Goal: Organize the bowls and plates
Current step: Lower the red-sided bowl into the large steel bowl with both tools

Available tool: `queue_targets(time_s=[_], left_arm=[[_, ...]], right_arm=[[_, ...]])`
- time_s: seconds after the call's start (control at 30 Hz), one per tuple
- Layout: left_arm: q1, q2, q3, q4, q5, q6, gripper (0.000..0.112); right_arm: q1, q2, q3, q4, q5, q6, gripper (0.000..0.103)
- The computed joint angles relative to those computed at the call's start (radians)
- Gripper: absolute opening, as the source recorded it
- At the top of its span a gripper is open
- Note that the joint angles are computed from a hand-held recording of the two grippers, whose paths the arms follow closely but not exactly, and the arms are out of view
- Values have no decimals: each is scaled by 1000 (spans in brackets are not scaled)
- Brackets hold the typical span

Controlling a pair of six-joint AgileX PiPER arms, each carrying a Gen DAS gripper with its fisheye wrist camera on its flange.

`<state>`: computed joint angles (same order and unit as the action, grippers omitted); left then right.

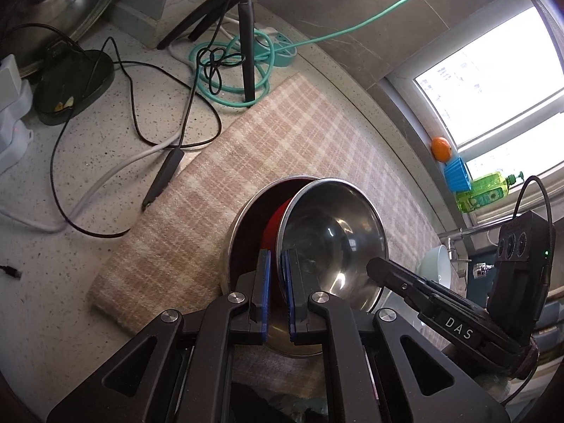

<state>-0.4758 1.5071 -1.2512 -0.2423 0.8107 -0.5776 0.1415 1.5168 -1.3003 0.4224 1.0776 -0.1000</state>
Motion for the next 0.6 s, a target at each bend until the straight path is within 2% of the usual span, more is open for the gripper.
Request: queue_targets(time_s=[0.6], left_arm=[[-12,35,-21,39,58,10,6]], right_arm=[[67,32,-13,-90,-5,39,9]])
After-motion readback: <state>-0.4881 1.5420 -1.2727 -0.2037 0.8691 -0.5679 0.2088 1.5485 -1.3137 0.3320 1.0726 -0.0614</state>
